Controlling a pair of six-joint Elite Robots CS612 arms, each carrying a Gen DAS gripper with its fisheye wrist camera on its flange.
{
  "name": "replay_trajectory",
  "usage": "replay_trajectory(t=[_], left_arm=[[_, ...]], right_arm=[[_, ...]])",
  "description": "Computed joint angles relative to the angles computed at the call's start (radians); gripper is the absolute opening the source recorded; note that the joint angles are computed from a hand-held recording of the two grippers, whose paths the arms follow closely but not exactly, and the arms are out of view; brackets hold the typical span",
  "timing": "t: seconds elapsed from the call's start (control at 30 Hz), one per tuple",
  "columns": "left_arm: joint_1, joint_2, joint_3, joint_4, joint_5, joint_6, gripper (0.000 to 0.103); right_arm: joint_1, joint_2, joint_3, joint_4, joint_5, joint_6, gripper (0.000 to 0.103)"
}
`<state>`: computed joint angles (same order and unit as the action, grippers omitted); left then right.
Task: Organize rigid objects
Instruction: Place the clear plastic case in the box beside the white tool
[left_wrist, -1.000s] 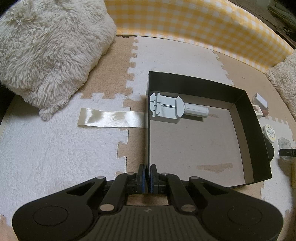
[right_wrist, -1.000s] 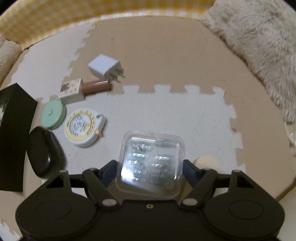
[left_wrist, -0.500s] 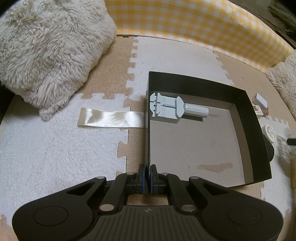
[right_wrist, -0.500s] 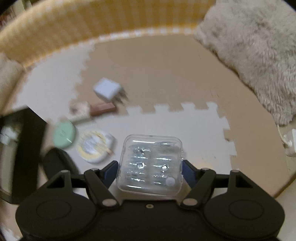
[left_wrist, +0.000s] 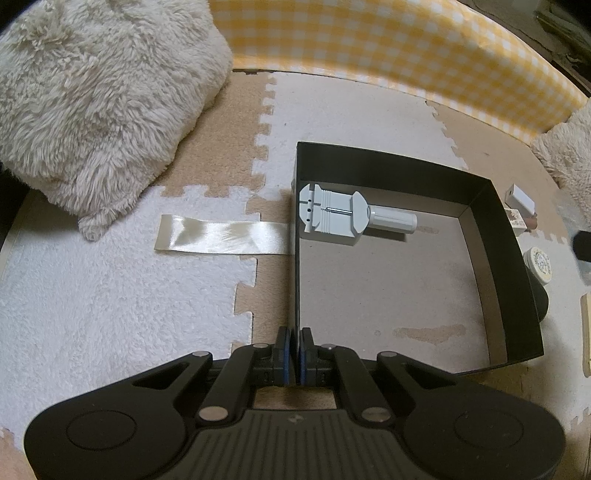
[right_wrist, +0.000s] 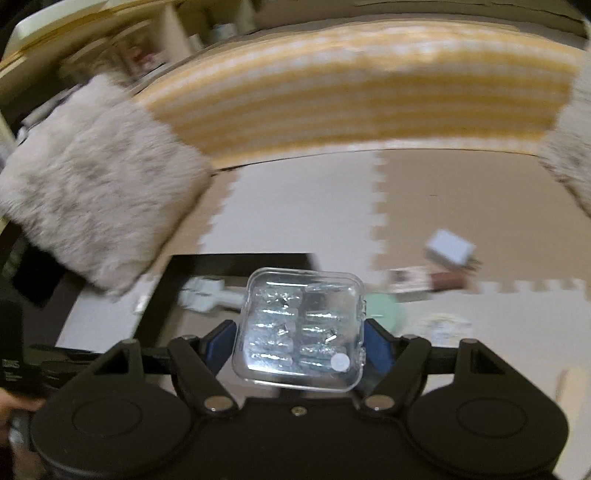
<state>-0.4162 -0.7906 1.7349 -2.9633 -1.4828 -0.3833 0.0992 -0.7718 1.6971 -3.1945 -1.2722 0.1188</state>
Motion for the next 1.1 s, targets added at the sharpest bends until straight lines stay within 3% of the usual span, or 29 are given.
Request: replay_trajectory(t=[0.3,0.67,0.9,0.97,1.1], left_arm=[[0.003,-0.002,-0.001,0.003,-0.009,-0.007,0.006],[0.004,-0.001,-0.003,0.005,-0.014,-0.014,0.006],[0.004,0.000,-0.005,0.004,-0.016,-0.014,0.006],[0.004,0.000,-0.006,0.005,-0.016,-0.016,0.006],[0.004,0.000,-0.007,0.007,-0.015,-0.017,0.006]], right_arm=[[0.078,0.058,-0.132,0.133,-0.106,-0.008,0.075],[0.109,0.119,-0.225,0.157,-0.226,-0.014,0.075],[0.118,0.129,-0.237,0.175,-0.245,-0.006,0.077],[0.117,0.132,-0.233,0.162,-0.235,0.000,0.085],[0.118,0.121,-0.222,0.163,-0.220,-0.023,0.089]])
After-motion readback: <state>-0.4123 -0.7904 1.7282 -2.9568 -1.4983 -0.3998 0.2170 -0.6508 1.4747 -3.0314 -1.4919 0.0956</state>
